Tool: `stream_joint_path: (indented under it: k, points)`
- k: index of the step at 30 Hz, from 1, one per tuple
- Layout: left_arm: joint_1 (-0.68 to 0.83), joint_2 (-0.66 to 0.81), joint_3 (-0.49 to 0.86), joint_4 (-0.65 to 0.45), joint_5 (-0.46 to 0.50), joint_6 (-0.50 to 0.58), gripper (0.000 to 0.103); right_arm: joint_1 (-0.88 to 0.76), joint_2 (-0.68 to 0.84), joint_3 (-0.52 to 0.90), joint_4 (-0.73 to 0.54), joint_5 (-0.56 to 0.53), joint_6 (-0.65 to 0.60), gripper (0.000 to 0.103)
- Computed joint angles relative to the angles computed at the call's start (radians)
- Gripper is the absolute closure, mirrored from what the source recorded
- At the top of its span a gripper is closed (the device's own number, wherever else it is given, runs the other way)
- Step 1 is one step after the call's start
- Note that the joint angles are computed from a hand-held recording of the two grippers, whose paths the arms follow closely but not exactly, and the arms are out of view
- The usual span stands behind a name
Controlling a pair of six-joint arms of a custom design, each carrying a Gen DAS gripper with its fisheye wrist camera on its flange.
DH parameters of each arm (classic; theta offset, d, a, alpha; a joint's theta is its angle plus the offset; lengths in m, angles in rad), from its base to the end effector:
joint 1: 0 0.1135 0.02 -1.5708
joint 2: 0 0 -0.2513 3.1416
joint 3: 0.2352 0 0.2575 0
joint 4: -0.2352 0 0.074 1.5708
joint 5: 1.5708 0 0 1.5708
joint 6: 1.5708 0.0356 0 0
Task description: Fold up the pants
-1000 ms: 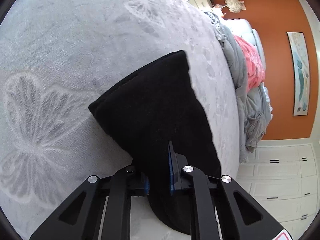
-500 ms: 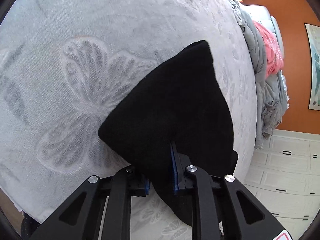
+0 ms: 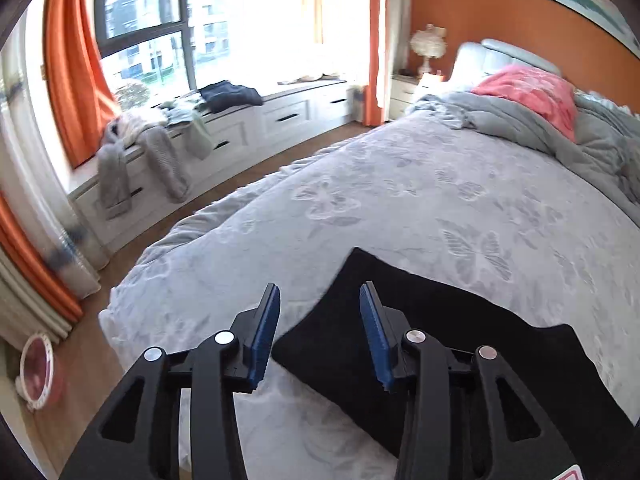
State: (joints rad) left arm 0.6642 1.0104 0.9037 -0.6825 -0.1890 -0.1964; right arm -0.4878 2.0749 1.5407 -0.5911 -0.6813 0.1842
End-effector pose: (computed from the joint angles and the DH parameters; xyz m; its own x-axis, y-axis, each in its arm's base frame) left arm 0.1680 0.1400 0.2820 -0.4097 -0.5641 -0.7169 -0.8051 0.5931 -0.0067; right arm 0.3915 -0.1823 0.1660 -0.7609 0.5648 -0.3195 0.2682 0.7221 0.6376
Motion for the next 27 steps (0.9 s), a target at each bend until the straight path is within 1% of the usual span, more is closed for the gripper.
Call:
stream_joint_path:
  k: [1,2,4,6,7,9,11,14,16,17,18,20,21,23,24,25,26,27]
  points:
    - [-0.020,0.015,0.005,-0.006,0.046,0.002,0.063,0.015,-0.027,-0.014,0.020,0.051,0.008,0.091]
    - [-0.048,0.031,0.004,-0.010,0.073,-0.002,0.063,0.030,-0.064,-0.032,0.045,0.068,0.008,0.091]
    - [-0.125,0.075,0.001,-0.005,0.067,-0.018,0.063,0.096,-0.215,-0.127,0.149,0.140,0.009,0.091]
    - [-0.209,0.111,-0.003,0.008,0.019,-0.030,0.063,0.213,-0.388,-0.228,0.262,0.243,-0.040,0.091]
    - [-0.247,0.113,-0.009,0.014,-0.005,-0.034,0.063,0.277,-0.460,-0.267,0.301,0.274,-0.061,0.091]
    - [-0.300,0.131,-0.006,0.018,-0.025,-0.043,0.058,0.417,-0.548,-0.310,0.342,0.295,-0.072,0.091]
    - [-0.329,0.134,-0.009,0.018,-0.013,-0.064,0.055,0.557,-0.543,-0.292,0.322,0.316,-0.082,0.090]
    - [-0.359,0.158,-0.004,0.027,0.027,-0.086,0.055,0.756,-0.453,-0.238,0.277,0.386,-0.127,0.090]
    - [-0.396,0.176,0.002,0.024,0.005,-0.106,0.055,0.850,-0.383,-0.200,0.237,0.454,-0.175,0.090]
    - [-0.404,0.181,0.002,0.028,0.007,-0.102,0.055,0.870,-0.360,-0.197,0.226,0.471,-0.187,0.090]
    - [-0.410,0.187,0.005,0.027,0.007,-0.096,0.055,0.885,-0.342,-0.205,0.210,0.479,-0.187,0.090]
    - [-0.424,0.191,0.004,0.027,0.003,-0.075,0.055,0.894,-0.285,-0.166,0.158,0.504,-0.183,0.091]
    - [-0.431,0.192,0.003,0.026,-0.004,-0.061,0.052,0.878,-0.306,-0.201,0.155,0.498,-0.173,0.091]
    - [-0.445,0.180,-0.006,0.026,-0.018,-0.030,0.050,0.816,-0.322,-0.201,0.147,0.439,-0.110,0.091]
    - [-0.450,0.168,-0.014,0.027,-0.022,-0.012,0.050,0.769,-0.340,-0.204,0.157,0.392,-0.058,0.091]
    - [-0.458,0.152,-0.025,0.029,-0.031,0.004,0.050,0.766,-0.381,-0.239,0.196,0.385,0.002,0.091]
    - [-0.467,0.136,-0.035,0.031,-0.045,0.018,0.050,0.749,-0.422,-0.266,0.227,0.382,0.026,0.091]
    - [-0.474,0.123,-0.043,0.031,-0.055,0.033,0.050,0.760,-0.465,-0.296,0.261,0.403,0.031,0.091]
